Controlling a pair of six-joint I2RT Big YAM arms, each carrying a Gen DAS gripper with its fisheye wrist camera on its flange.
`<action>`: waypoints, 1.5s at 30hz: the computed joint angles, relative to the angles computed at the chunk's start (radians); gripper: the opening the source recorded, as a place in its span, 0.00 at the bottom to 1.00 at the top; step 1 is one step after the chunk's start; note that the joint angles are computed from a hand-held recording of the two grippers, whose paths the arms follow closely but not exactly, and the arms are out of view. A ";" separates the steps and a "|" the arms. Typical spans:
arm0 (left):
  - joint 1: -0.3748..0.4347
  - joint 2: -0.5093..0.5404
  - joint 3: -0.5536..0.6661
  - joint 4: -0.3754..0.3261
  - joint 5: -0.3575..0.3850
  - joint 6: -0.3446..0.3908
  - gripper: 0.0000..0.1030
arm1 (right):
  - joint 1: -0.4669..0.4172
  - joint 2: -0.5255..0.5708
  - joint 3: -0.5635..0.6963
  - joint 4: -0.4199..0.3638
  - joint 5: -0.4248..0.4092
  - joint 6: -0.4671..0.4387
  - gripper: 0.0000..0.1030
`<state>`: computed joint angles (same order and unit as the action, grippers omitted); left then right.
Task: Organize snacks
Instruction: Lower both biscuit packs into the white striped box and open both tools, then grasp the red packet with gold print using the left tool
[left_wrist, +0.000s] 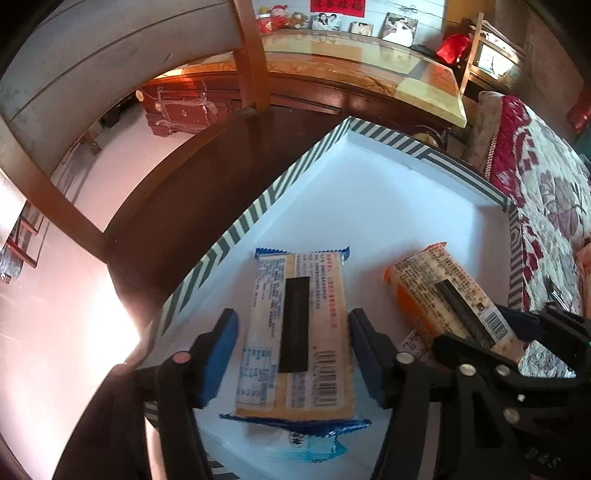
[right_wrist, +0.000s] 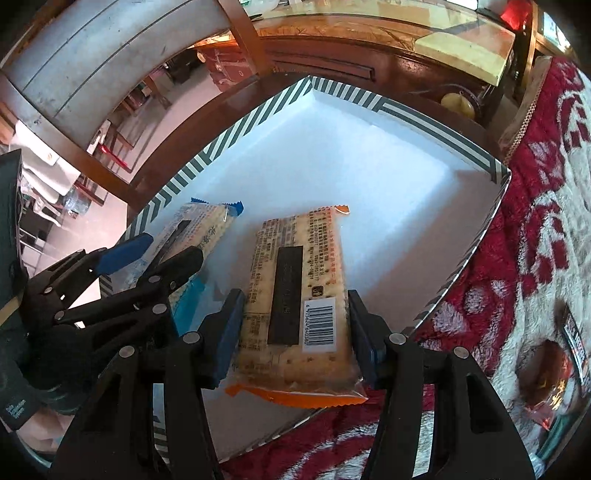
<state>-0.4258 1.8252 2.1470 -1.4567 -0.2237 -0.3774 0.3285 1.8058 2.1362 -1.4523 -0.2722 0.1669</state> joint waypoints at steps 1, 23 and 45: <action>0.002 -0.004 -0.004 0.003 0.002 -0.004 0.70 | 0.000 -0.008 -0.009 0.007 -0.002 0.001 0.59; -0.099 -0.082 -0.041 0.051 -0.044 -0.017 0.86 | -0.041 -0.293 -0.292 0.167 0.079 0.043 0.60; -0.293 -0.029 0.045 0.040 -0.008 0.006 0.89 | -0.268 -0.577 -0.603 0.168 0.124 0.049 0.60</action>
<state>-0.7187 1.7963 2.1920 -1.4167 -0.2313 -0.3716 0.0600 1.2285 1.5331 -1.2846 -0.1482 0.2159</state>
